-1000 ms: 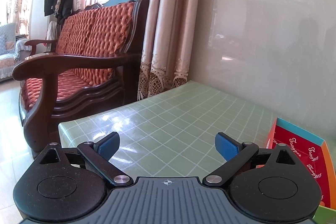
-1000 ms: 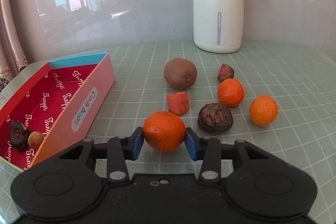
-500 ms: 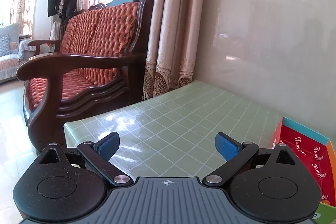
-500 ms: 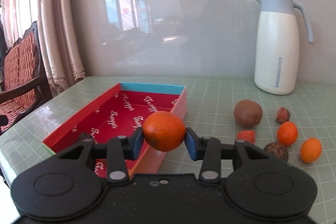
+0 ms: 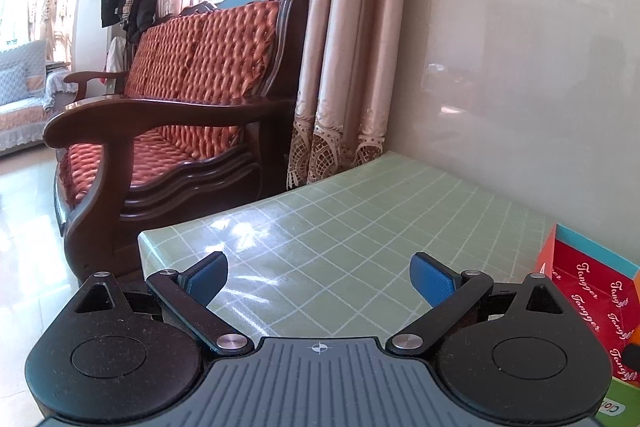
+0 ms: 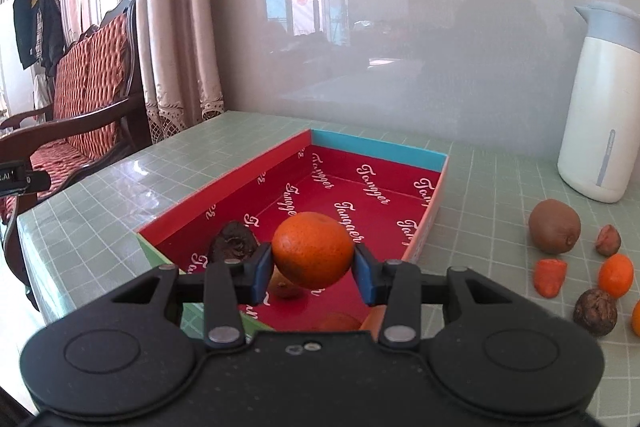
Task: Organize fruits
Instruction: 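Carry the mandarin with the right tool into the red box and open, then withdraw the right tool from the box back over the table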
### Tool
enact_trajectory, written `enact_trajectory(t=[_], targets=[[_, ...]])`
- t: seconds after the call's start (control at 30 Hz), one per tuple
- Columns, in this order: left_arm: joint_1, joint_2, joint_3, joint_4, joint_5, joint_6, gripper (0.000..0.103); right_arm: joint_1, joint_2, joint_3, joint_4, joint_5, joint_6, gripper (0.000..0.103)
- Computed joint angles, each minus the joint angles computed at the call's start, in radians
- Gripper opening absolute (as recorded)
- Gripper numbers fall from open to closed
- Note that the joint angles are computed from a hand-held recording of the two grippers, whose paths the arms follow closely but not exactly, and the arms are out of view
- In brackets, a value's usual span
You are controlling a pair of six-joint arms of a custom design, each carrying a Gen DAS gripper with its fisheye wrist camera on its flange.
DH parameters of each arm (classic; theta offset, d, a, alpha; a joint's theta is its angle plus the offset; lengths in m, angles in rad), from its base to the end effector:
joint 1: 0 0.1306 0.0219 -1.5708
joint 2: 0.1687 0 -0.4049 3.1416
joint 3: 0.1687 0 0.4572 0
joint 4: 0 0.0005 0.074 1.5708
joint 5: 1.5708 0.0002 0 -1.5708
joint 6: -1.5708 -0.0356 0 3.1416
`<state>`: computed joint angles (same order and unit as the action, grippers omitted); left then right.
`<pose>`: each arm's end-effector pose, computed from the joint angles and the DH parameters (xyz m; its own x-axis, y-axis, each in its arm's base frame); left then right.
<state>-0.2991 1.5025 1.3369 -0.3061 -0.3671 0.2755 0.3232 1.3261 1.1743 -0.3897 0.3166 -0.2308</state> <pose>0.5854 -0.1677 0.4092 -0.4096 -0.1394 -0.9016 -0.1474 0.9854 -0.0854 0.5114 0.1591 0.4094 -0.4869 0.0662 -0.8709 0.0643 0.9971 0.0398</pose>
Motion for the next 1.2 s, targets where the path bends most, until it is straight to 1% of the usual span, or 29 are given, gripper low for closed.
enact_trajectory(t=[0.1, 0.17, 0.2, 0.23, 0.27, 0.33, 0.4, 0.47, 0.67, 0.9, 0.97, 1.2], targets=[[0.005, 0.001, 0.001, -0.004, 0.005, 0.006, 0.097, 0.004, 0.012, 0.01, -0.012, -0.018, 0.006, 0.041], [0.005, 0.002, 0.003, -0.005, 0.007, 0.007, 0.097, 0.007, 0.023, 0.022, -0.03, -0.027, 0.018, 0.043], [0.006, 0.002, 0.003, -0.005, 0.008, 0.007, 0.097, 0.011, 0.024, 0.022, -0.031, -0.015, 0.023, 0.045], [0.005, 0.002, 0.003, -0.004, 0.009, 0.005, 0.097, 0.017, 0.022, 0.021, -0.028, 0.002, 0.03, 0.055], [0.003, 0.003, 0.004, -0.004, 0.01, 0.003, 0.097, 0.021, 0.018, 0.017, -0.021, 0.012, 0.038, 0.072], [-0.001, 0.003, 0.004, -0.003, 0.01, -0.001, 0.097, 0.032, 0.006, 0.003, 0.008, 0.05, 0.052, 0.086], [-0.005, 0.004, 0.004, 0.001, 0.01, -0.005, 0.097, 0.037, -0.002, -0.006, 0.031, 0.075, 0.073, 0.084], [-0.013, 0.004, 0.005, 0.004, 0.007, -0.012, 0.097, 0.035, -0.007, -0.008, 0.038, 0.084, 0.068, 0.084], [-0.039, 0.007, 0.009, 0.01, 0.01, -0.039, 0.097, 0.008, -0.031, -0.024, 0.047, 0.079, -0.005, 0.085], [-0.083, 0.01, 0.015, 0.019, 0.019, -0.075, 0.097, -0.018, -0.076, -0.061, 0.051, 0.133, -0.048, 0.091], [-0.097, 0.011, 0.017, 0.025, 0.024, -0.088, 0.097, -0.027, -0.091, -0.072, 0.047, 0.144, -0.059, 0.094], [-0.159, 0.011, 0.012, 0.062, 0.034, -0.153, 0.097, -0.063, -0.153, -0.117, 0.024, 0.179, -0.11, 0.095]])
